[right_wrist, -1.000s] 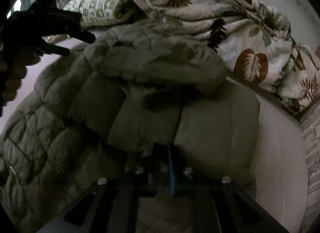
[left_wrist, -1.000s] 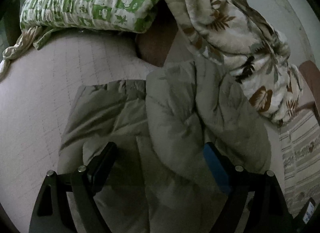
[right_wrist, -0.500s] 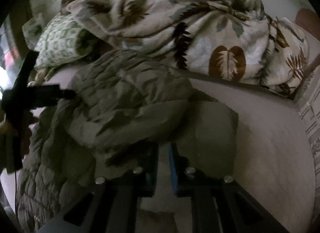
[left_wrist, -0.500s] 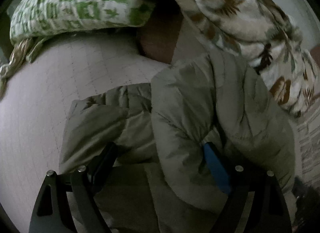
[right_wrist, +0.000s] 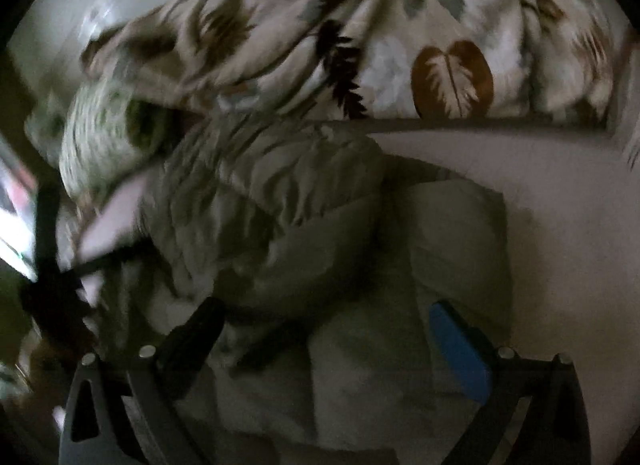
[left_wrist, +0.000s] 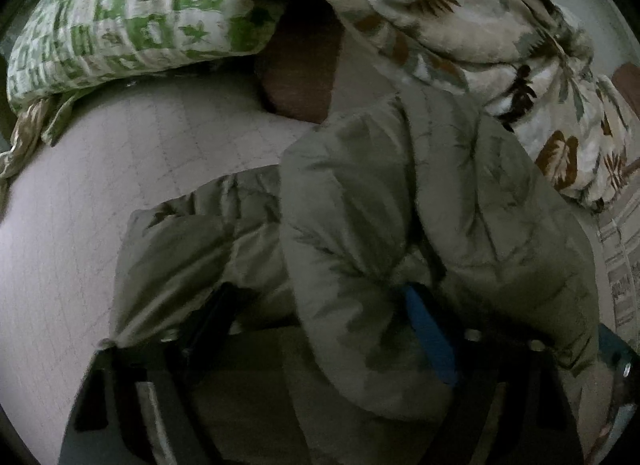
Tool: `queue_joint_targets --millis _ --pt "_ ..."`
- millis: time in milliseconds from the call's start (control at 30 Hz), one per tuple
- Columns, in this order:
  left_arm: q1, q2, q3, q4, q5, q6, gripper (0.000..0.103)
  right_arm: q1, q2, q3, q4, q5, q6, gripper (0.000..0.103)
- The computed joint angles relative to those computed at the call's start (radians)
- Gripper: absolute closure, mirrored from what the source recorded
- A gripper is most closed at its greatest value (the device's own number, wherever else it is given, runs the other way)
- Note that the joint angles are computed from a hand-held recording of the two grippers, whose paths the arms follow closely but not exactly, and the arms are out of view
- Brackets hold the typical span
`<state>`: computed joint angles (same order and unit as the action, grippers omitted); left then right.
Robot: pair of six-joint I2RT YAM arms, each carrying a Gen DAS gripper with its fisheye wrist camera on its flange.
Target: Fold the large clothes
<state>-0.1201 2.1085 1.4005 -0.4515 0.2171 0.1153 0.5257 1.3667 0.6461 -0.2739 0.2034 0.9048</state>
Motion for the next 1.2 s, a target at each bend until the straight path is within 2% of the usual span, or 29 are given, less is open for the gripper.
queue_joint_targets --millis 33,100,167,233,267,300,333,367,500,633,767,867,967,1033,1100,1167,1200 --pt "-0.005 0.005 0.008 -0.009 0.009 0.014 0.059 -0.039 0.032 0.007 0.037 -0.043 0.002 0.000" --pt "-0.033 -0.007 -0.008 0.009 -0.027 0.037 0.077 -0.099 0.110 0.026 0.101 -0.123 0.011 0.000" --pt "-0.058 -0.031 -0.037 0.041 -0.065 0.062 0.085 -0.133 0.196 0.055 0.152 -0.173 0.017 0.000" --pt "-0.075 -0.073 -0.083 0.088 -0.090 0.072 0.088 -0.122 0.249 0.093 0.163 -0.156 0.023 0.001" --pt "-0.074 -0.087 -0.094 0.097 -0.084 0.070 0.090 -0.118 0.263 0.107 0.162 -0.145 0.021 0.011" --pt "-0.071 -0.108 -0.106 0.103 -0.074 0.066 0.090 -0.119 0.286 0.124 0.177 -0.146 0.014 0.033" --pt "-0.066 -0.127 -0.116 0.106 -0.064 0.064 0.090 -0.122 0.288 0.128 0.181 -0.149 0.013 0.045" --pt "-0.060 -0.146 -0.121 0.102 -0.050 0.066 0.091 -0.121 0.304 0.148 0.175 -0.137 0.018 0.063" --pt "-0.026 -0.255 -0.159 0.086 0.023 0.073 0.091 -0.057 0.255 0.181 0.116 -0.040 0.000 0.077" --pt "0.037 -0.387 -0.223 0.038 0.130 0.088 0.091 0.010 0.136 0.161 0.059 0.031 -0.013 0.081" --pt "0.146 -0.525 -0.353 -0.015 0.259 0.112 0.091 0.084 0.018 0.121 -0.002 0.086 -0.004 0.081" --pt "0.193 -0.577 -0.491 0.021 0.275 0.156 0.091 0.188 -0.066 0.035 -0.029 0.121 0.077 0.081" --pt "0.186 -0.589 -0.651 0.120 0.201 0.209 0.090 0.284 0.005 -0.013 -0.027 0.154 0.156 0.081" --pt "0.170 -0.565 -0.729 0.220 0.165 0.213 0.090 0.283 0.107 -0.063 0.076 0.110 0.201 0.081" --pt "0.157 -0.566 -0.768 0.274 0.152 0.214 0.090 0.279 0.204 -0.095 0.185 0.099 0.208 0.081" --pt "0.158 -0.591 -0.765 0.251 0.159 0.220 0.089 0.277 0.229 -0.099 0.214 0.109 0.203 0.081" --pt "0.169 -0.606 -0.747 0.215 0.174 0.225 0.086 0.272 0.226 -0.095 0.208 0.109 0.203 0.081"
